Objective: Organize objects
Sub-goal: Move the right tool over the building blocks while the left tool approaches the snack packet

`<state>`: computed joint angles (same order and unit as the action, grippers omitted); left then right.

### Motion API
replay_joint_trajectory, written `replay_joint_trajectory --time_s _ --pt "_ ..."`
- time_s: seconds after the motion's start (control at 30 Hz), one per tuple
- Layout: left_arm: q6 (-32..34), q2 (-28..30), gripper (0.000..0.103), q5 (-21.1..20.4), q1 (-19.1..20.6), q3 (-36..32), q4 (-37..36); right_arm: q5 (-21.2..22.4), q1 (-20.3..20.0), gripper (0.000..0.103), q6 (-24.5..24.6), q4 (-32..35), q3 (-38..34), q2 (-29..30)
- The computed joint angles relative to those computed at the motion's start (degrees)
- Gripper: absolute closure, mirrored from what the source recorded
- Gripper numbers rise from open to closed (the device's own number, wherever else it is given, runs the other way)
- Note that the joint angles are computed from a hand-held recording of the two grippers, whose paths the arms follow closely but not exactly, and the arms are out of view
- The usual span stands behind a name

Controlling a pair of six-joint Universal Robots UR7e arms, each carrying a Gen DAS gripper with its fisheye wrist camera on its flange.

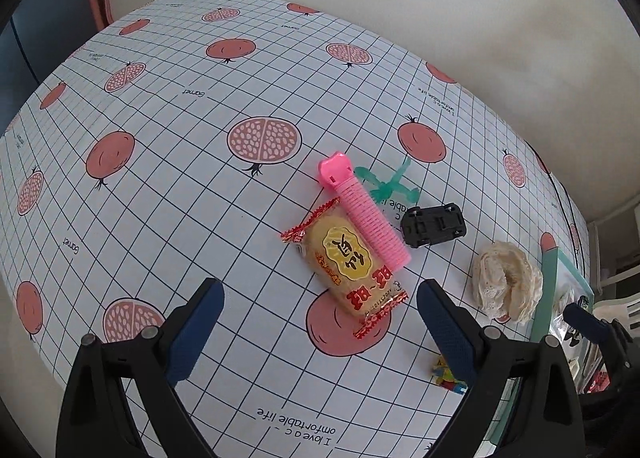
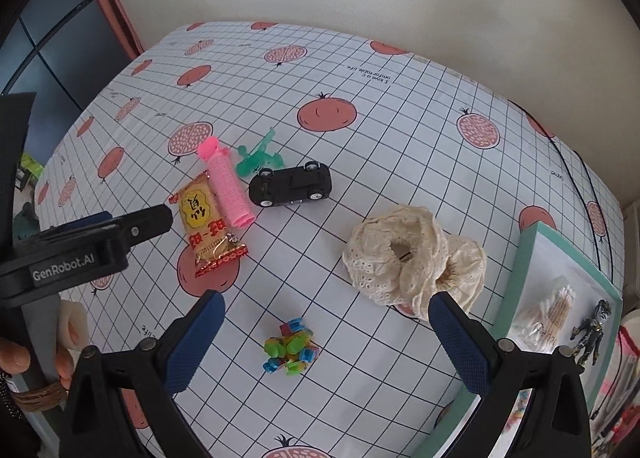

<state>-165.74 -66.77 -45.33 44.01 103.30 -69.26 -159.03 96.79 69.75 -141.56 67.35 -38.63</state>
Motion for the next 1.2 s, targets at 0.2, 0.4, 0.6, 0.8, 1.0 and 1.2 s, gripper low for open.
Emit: replay_joint_trajectory --time_s 0.2,0.4,0.6,0.8,1.0,1.2 --pt "3.0 -0.7 0.006 1.0 1.4 1.5 -3.8 5.1 -1.7 0.0 -1.9 0.4 -0.7 0.5" --pt "5.2 -1.9 0.006 1.3 2.7 3.4 -7.1 8.7 -2.6 0.0 -4.4 1.2 -1.6 1.2" --pt "6.3 -2.0 0.006 1.5 4.2 3.3 -6.8 11.3 -3.5 0.0 -5.2 2.3 -1.9 1.5" --pt "6.1 -1.4 0.006 1.7 5.5 2.6 -5.4 13.4 -4.2 0.0 -5.7 3.6 -2.2 1.7" --pt "7.1 -1.4 0.006 1.1 6.5 3.1 -6.6 14.2 -4.4 0.0 -6.3 4.6 -2.4 1.9" --pt "8.2 -0.8 0.006 1.2 6.8 2.5 -6.6 14.4 -4.3 0.001 -6.1 7.9 -3.6 2.3"
